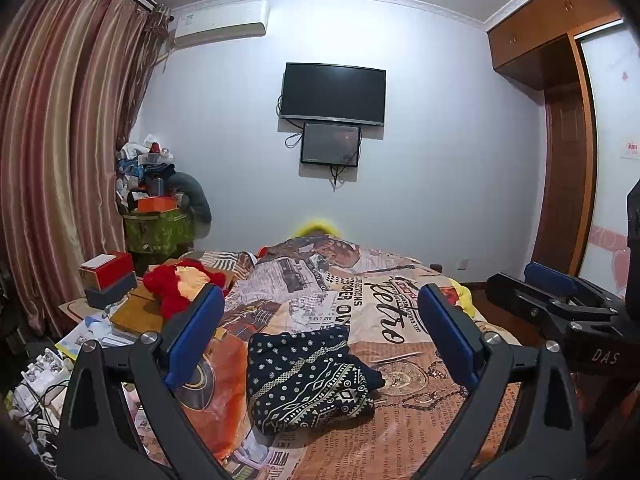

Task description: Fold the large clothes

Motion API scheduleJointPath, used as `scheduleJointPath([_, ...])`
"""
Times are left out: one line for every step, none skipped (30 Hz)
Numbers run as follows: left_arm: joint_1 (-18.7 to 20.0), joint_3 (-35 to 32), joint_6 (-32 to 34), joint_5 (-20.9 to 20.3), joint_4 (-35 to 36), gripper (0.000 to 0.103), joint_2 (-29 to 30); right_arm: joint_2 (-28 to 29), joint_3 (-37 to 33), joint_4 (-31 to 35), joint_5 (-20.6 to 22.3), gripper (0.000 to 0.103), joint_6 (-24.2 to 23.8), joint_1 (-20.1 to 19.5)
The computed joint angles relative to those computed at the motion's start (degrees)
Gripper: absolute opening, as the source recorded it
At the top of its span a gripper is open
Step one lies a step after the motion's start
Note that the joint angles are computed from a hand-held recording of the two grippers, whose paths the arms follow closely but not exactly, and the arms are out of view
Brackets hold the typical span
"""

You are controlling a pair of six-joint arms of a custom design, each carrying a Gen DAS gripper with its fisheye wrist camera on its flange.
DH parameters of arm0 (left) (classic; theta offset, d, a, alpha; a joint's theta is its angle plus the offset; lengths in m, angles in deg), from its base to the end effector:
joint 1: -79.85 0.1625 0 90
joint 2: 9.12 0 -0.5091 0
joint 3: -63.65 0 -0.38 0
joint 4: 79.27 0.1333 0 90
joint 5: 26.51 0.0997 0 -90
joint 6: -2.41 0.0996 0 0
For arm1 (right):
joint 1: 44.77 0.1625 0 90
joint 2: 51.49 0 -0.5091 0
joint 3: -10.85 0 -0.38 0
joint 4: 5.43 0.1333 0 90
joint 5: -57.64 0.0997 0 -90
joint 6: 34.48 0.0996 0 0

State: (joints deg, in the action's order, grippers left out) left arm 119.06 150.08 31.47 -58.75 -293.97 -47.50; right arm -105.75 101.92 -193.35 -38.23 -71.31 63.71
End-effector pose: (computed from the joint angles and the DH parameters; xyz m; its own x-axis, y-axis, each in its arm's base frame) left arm -0.4264 -0.6287 0.2807 -0.7653 -0.0225 -0.6433 0.6299 0.1795 -0.7556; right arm 0.3502 -0.6595 0.3875 -0.6861 -0.4591 0.5644 -0.7051 0.2287 -0.6712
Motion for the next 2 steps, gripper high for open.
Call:
scheduleJointPath([0.0,-0.1,0.1,0.1,-0.2,0.098,0.1,0.0,0.0,0.0,0.0,0.099,0.0,0.0])
scheduleJointPath([-0.1,-0.2,0.2,0.3,-0.3,0.098,0.2,0.0,0.0,0.0,0.0,0.099,0.0,-0.1])
